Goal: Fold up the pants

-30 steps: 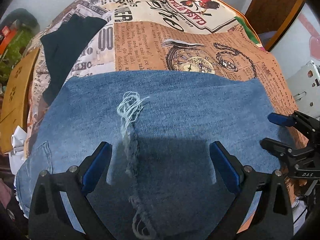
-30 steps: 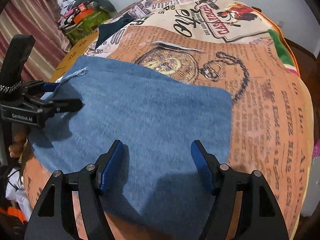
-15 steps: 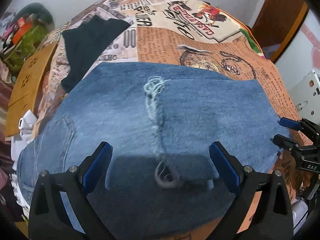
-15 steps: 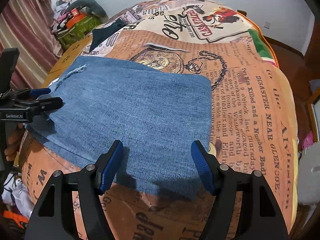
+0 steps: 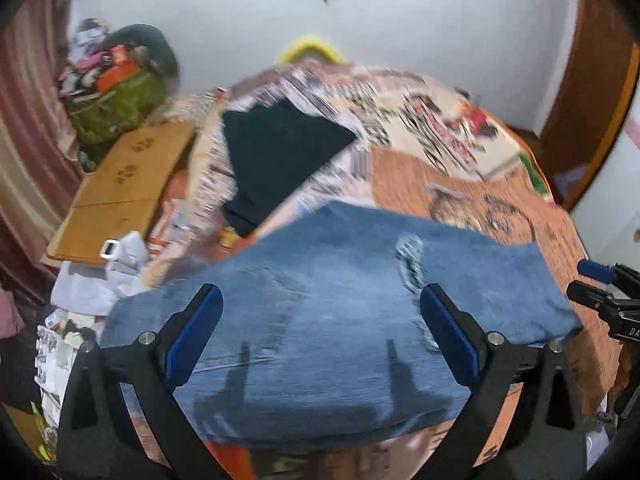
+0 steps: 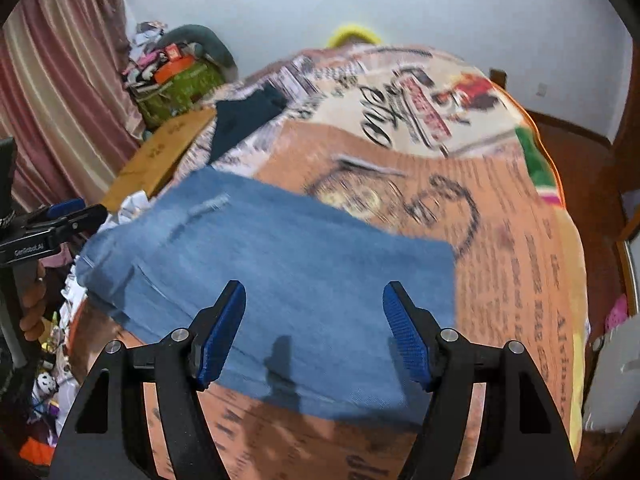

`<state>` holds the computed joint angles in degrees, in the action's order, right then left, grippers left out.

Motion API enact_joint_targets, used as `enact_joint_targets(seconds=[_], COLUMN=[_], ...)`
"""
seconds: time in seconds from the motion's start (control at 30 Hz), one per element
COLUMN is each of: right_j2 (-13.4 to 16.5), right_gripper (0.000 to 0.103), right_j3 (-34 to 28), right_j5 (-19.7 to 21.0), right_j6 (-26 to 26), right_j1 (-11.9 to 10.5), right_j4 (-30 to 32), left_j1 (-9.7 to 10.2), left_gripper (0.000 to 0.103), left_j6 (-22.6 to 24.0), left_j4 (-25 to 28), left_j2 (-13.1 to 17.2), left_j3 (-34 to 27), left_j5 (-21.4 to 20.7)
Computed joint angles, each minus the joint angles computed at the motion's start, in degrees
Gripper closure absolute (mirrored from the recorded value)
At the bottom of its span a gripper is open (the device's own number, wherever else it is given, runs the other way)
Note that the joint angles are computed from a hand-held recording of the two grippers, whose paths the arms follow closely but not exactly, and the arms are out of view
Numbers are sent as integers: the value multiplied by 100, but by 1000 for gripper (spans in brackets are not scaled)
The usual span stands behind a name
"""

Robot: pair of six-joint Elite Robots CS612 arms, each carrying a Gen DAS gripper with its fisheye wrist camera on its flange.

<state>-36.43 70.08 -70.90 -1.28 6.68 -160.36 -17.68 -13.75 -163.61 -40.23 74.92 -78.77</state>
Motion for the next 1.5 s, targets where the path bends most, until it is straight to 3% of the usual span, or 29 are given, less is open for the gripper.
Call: enact_joint_targets(seconds=[0.17, 0.27, 0.37, 0.57, 0.8, 0.9, 1.07, 1.23, 1.37, 1.5], right_j2=[132, 243, 381, 658, 907, 974, 1037, 1103, 1105, 1122], right_gripper=[34, 34, 34, 34, 34, 31, 31, 30, 30, 30], right_j3=[-291, -491, -729, -1228, -1735, -1853, -1977, -2134, -2187, -2199], right_j5=[170, 259, 359, 391, 405, 491, 437, 415, 322, 428], right_j6=[-30, -90, -128, -391, -524, -468, -647, -832, -1155, -1119], right_j1=[125, 215, 312, 535, 646, 664, 702, 724, 745, 722], right_j4=[-3, 34, 171, 749, 1498, 1675, 1762, 2058, 2251, 2271], left_j1=[213, 366, 575, 982, 1192, 1268, 1407, 1520, 1592, 1571], left_gripper=[3, 3, 3, 3, 3, 3, 3, 3, 4, 26], left_j6=[-308, -549, -934, -1706, -2090, -2311, -2548, -2717, -3024, -3132], left_j4=[-461, -344, -139, 372, 551, 549, 376, 164, -77, -80], left_j2=[-174, -225, -243, -169, -44, -13, 117, 358, 617, 705], left_j3=[336, 444, 530, 637, 788, 879, 881, 670, 421, 255], left_j5=[76, 199, -5, -817, -1661, -2109, -3230, -4003, -4257, -3808])
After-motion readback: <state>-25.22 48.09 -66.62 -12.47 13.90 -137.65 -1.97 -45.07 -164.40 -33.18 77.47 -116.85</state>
